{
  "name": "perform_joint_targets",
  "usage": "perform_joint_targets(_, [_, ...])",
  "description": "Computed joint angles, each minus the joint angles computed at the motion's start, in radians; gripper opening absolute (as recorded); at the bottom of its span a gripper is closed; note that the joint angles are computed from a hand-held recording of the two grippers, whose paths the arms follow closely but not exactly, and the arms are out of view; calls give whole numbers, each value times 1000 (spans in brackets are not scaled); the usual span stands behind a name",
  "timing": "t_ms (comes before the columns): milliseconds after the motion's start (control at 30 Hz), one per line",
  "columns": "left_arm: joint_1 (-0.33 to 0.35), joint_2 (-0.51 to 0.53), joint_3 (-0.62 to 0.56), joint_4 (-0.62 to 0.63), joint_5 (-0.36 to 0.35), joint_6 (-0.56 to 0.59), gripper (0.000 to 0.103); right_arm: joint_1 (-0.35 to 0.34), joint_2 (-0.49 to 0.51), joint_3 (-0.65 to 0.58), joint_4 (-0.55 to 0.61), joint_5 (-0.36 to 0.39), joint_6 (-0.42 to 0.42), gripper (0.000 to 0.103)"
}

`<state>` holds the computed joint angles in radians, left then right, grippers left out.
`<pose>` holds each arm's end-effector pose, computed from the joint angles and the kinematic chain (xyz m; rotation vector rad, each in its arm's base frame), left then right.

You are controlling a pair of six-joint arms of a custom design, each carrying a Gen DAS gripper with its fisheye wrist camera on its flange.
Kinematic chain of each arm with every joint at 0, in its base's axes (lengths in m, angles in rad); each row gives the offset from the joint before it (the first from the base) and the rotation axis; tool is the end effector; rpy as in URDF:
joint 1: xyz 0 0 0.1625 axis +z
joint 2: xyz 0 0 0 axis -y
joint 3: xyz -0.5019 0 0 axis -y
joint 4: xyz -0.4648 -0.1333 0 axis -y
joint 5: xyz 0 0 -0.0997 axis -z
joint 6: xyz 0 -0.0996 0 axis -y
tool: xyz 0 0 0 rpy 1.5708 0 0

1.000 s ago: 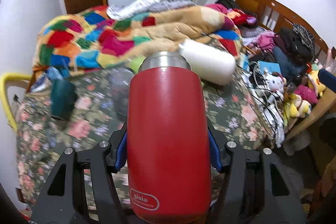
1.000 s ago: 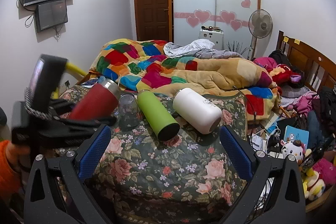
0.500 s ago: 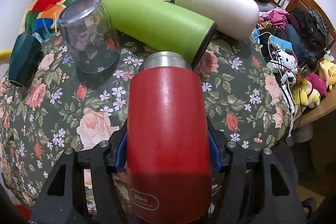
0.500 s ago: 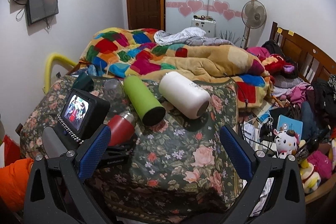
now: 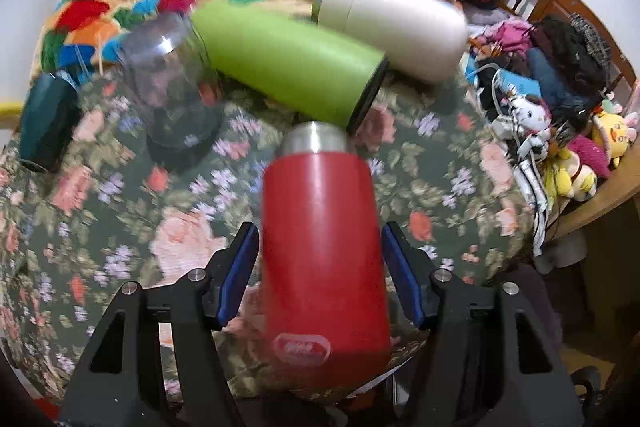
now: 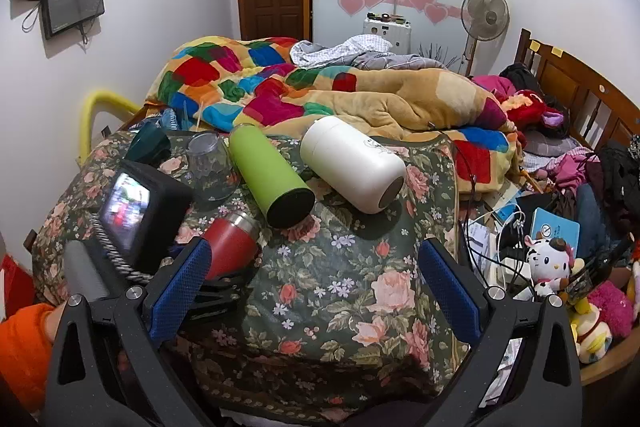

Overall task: Flip cup upright
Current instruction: 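Close the right tool on the red thermos while the left tool releases it, then rotate the red thermos upright with the right tool and lower it onto the bedspread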

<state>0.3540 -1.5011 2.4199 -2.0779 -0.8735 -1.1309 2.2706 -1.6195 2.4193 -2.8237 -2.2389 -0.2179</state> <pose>-0.2860 -0.3160 0.1839 0.2891 2.4241 -0.6195 0.3274 -0.2777 0.3038 0.9258 -2.3244 0.7649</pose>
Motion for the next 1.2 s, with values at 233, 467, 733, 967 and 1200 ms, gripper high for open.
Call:
perform_joint_targets(233, [-151,-139,-35,376,122,-249,73,-5,37,-22,4,32,19,103])
perform_joint_targets(467, [-266,-235,-66,809,140,-595,79,-30,135,-52,78,79,66,102])
perform_joint_targets(733, [-323,-295,-26,908,90,-733,79,-92,250,-103,277,185,202,83])
perform_joint_targets(967, [-334,-325,3,890,82,-759,79,-120,331,-153,377,217,269,76])
perform_joint_targets(1200, [-325,-324,9,873,82,-755,79,-124,374,-184,428,236,262,68])
